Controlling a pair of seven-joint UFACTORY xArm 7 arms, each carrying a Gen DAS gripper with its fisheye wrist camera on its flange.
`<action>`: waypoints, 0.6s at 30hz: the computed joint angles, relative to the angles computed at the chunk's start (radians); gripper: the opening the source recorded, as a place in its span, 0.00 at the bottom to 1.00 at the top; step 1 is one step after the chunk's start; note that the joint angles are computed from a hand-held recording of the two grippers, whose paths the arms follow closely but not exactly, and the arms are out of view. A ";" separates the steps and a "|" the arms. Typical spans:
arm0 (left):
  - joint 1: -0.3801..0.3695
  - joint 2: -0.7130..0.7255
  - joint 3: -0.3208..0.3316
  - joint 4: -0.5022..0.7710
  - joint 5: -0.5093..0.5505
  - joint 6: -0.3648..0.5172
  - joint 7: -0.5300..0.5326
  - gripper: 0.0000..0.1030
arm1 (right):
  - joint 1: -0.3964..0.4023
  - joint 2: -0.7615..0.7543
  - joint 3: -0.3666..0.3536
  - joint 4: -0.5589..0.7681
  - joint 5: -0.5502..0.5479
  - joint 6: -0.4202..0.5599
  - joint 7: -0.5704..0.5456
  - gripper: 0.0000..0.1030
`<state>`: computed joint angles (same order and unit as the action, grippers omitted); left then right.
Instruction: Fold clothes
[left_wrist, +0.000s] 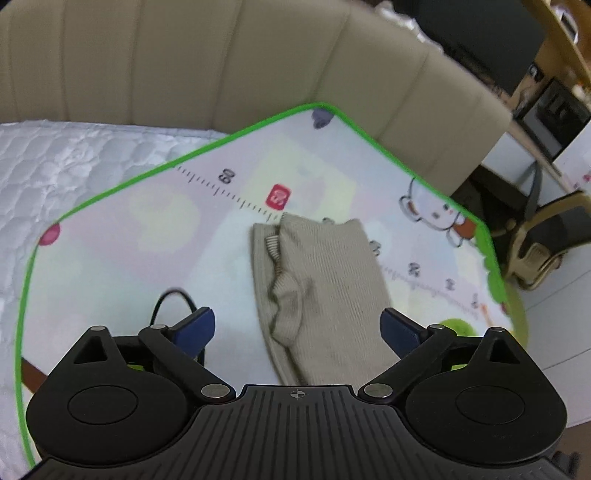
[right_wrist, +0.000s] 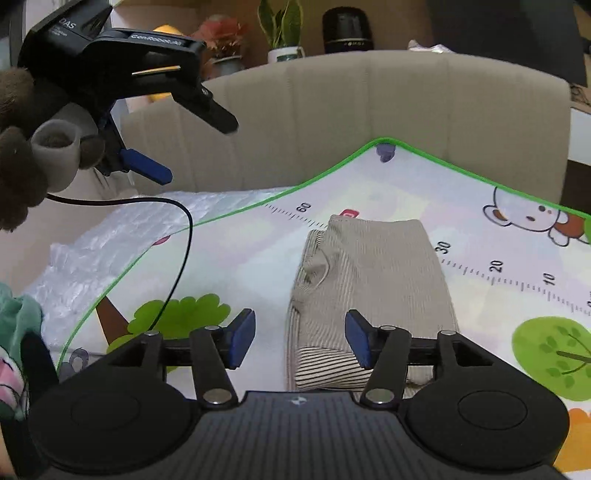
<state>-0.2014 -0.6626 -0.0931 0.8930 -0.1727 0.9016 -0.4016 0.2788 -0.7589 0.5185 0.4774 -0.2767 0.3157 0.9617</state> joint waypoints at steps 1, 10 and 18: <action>-0.005 -0.007 0.006 -0.007 -0.012 -0.016 0.001 0.97 | -0.003 -0.007 0.004 -0.008 0.000 -0.001 0.008 0.56; 0.013 0.006 0.072 -0.113 -0.155 -0.123 -0.125 0.99 | 0.072 -0.071 -0.052 -0.098 0.082 0.044 0.067 0.56; 0.075 0.025 0.067 -0.110 -0.118 -0.118 -0.227 1.00 | 0.060 -0.128 -0.032 -0.113 0.071 0.047 0.105 0.58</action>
<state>-0.1266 -0.6375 -0.0261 0.7826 -0.2908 0.7832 -0.6283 0.3385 -0.8870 0.4864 0.3644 -0.2055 0.3632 1.0668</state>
